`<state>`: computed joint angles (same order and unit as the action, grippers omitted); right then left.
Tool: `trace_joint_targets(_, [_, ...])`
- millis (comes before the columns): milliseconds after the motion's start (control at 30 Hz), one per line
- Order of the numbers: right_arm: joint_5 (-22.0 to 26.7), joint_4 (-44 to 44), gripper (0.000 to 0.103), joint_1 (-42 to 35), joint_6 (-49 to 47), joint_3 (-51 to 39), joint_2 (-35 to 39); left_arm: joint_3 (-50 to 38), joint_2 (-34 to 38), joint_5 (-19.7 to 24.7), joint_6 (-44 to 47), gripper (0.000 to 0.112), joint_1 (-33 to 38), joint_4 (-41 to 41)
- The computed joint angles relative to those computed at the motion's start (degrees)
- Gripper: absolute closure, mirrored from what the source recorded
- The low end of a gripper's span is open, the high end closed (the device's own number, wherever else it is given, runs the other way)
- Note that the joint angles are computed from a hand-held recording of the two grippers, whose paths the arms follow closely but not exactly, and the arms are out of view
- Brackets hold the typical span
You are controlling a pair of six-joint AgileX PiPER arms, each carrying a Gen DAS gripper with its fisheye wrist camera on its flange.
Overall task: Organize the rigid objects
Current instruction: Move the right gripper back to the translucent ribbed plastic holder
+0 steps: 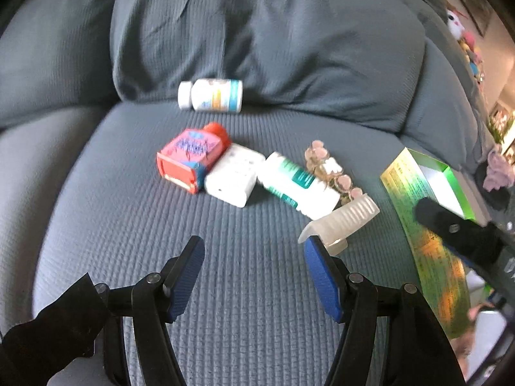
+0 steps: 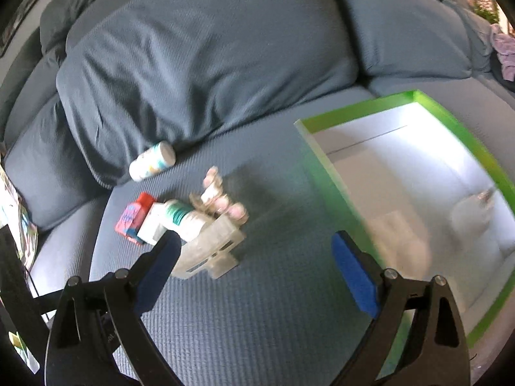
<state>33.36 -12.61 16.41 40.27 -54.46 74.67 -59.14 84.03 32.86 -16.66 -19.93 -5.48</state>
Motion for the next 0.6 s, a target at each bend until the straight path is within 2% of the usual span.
trace_joint_targets(200, [0.2, 4.7, 0.009, -0.4, -5.0, -3.5, 7.2, -0.5, 2.8, 0.8, 12.5, 0.043, 4.1, -14.5])
trace_joint_targets(333, [-1.2, 11.1, 0.009, -2.7, -10.8, -4.9, 10.5, -1.7, 4.0, 0.7, 13.0, 0.043, 3.1, -15.8])
trace_joint_targets(600, [-2.6, 15.9, 0.009, -4.5, -15.8, -7.3, 16.1, -4.4, 7.2, 1.2, 14.2, 0.043, 1.4, -18.2])
